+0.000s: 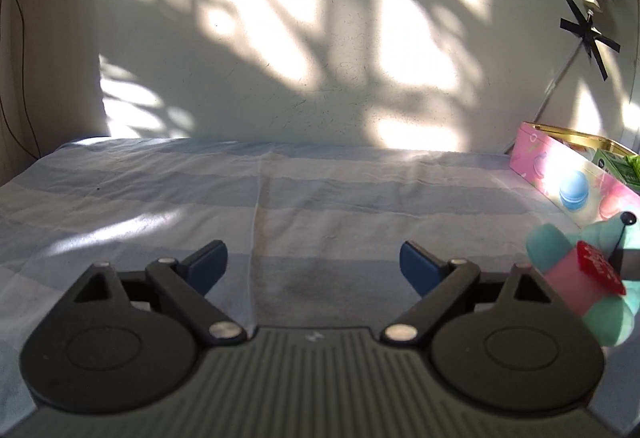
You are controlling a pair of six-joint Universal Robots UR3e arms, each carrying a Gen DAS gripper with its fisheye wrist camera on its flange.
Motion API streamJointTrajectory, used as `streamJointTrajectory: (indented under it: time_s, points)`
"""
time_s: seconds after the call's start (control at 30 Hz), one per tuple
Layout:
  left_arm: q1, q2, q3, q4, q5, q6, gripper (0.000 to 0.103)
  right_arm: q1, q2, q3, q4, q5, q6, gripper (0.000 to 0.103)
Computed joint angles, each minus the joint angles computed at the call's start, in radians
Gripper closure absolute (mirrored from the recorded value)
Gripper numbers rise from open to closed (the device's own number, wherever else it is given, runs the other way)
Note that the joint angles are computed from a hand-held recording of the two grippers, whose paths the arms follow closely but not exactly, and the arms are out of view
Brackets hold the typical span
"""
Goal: Organize objects
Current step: 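Carry the plush toy into the pink tin and open the right gripper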
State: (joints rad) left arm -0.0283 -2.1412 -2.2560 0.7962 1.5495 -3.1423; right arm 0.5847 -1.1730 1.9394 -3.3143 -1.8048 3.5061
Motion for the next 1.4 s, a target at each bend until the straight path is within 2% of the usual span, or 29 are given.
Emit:
streamJointTrajectory:
  time_s: [0.07, 0.13, 0.23, 0.27, 0.4, 0.47, 0.57, 0.63, 0.77, 0.83, 0.9, 0.93, 0.97, 1.0, 1.07, 1.23, 1.4]
  points:
    - [-0.014, 0.004, -0.005, 0.001, -0.001, 0.017, 0.009, 0.022, -0.114, 0.188, -0.067, -0.051, 0.033, 0.05]
    - [-0.026, 0.043, -0.012, -0.069, -0.014, -0.012, 0.01, 0.063, -0.181, 0.315, -0.116, -0.138, 0.074, 0.049]
    - [-0.049, 0.133, -0.05, -0.184, -0.11, -0.057, 0.013, 0.11, -0.248, 0.448, -0.176, -0.23, 0.137, 0.046]
    - [-0.08, 0.151, -0.058, -0.193, -0.112, -0.059, 0.013, 0.125, -0.262, 0.487, -0.2, -0.257, 0.159, 0.044]
    - [-0.189, 0.245, -0.087, -0.244, -0.186, -0.072, 0.013, 0.168, -0.248, 0.557, -0.293, -0.301, 0.184, 0.031]
    - [-0.218, 0.298, -0.088, -0.301, -0.263, -0.107, 0.013, 0.204, -0.21, 0.55, -0.321, -0.351, 0.17, 0.027]
    - [-0.264, 0.324, -0.053, -0.376, -0.31, -0.152, 0.013, 0.238, -0.181, 0.561, -0.364, -0.389, 0.145, 0.024]
    - [-0.294, 0.314, -0.023, -0.409, -0.317, -0.165, 0.014, 0.227, -0.175, 0.589, -0.414, -0.37, 0.138, 0.022]
    - [-0.367, 0.245, 0.053, -0.461, -0.233, -0.17, 0.022, 0.149, -0.178, 0.66, -0.519, -0.251, 0.119, 0.02]
    - [-0.353, 0.221, 0.075, -0.522, -0.286, -0.19, 0.025, 0.123, -0.171, 0.668, -0.542, -0.214, 0.105, 0.02]
    - [-0.346, 0.18, 0.084, -0.502, -0.306, -0.227, 0.029, 0.07, -0.19, 0.678, -0.514, -0.134, 0.088, 0.026]
    - [-0.326, 0.172, 0.075, -0.486, -0.345, -0.243, 0.034, 0.035, -0.183, 0.699, -0.551, -0.077, 0.082, 0.031]
    - [-0.297, 0.174, 0.062, -0.474, -0.41, -0.256, 0.05, 0.02, -0.174, 0.711, -0.584, -0.054, 0.082, 0.035]
    - [-0.278, 0.186, 0.061, -0.489, -0.453, -0.267, 0.058, 0.016, -0.171, 0.716, -0.605, -0.048, 0.074, 0.041]
    - [-0.283, 0.223, 0.08, -0.526, -0.448, -0.271, 0.058, 0.029, -0.153, 0.719, -0.669, -0.074, 0.052, 0.043]
    - [-0.354, 0.247, 0.226, -0.543, -0.367, -0.252, 0.058, 0.026, -0.171, 0.686, -0.777, -0.152, -0.04, 0.043]
    - [-0.403, 0.123, 0.537, -0.675, -0.311, -0.245, 0.057, -0.167, -0.257, 0.65, -0.756, -0.057, -0.181, 0.043]
